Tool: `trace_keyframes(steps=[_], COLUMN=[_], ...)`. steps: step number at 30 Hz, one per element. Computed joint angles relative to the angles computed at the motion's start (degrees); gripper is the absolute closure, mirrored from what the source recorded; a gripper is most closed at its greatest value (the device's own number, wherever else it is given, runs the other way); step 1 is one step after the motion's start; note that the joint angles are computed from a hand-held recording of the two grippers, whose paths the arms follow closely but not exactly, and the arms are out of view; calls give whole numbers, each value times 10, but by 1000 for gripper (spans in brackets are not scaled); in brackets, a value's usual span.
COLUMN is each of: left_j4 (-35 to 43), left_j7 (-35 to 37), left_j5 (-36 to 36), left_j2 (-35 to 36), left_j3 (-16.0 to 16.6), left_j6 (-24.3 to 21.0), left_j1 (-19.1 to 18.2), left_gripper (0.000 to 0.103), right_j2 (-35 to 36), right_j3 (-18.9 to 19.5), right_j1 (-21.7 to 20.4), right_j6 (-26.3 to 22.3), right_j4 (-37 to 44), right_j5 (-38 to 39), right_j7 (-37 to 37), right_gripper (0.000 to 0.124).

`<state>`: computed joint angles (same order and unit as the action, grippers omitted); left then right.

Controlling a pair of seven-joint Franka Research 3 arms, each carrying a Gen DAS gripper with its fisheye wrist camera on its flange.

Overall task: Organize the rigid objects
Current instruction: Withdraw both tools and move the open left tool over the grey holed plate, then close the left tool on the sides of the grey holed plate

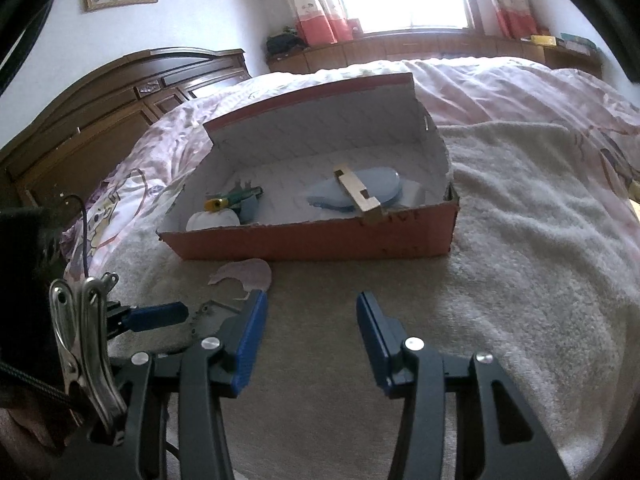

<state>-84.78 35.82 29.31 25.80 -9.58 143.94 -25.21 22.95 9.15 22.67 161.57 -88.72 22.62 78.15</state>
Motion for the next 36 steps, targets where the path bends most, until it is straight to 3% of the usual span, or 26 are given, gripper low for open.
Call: trace_keyframes(steps=[10, 14, 20, 28, 36], left_j4=[79, 95, 72, 53, 3], left_j7=[-17, -19, -44, -51, -102], left_j5=[74, 76, 59, 69, 92], left_j2=[49, 60, 47, 36, -6], left_j3=[30, 28, 22, 22, 27], left_j6=[-93, -118, -91, -81, -76], left_j1=[-51, -51, -35, -35, -26], left_gripper=[32, 31, 31, 32, 32], right_j2=[-3, -2, 0, 1, 6], right_j3=[5, 3, 1, 0, -3], right_j1=[-10, -10, -9, -5, 1], right_j6=[6, 2, -2, -3, -14], right_j4=[-8, -8, -6, -3, 6], right_j5=[20, 23, 19, 13, 2], right_j7=[-6, -2, 2, 4, 12], right_gripper=[75, 75, 75, 75, 75])
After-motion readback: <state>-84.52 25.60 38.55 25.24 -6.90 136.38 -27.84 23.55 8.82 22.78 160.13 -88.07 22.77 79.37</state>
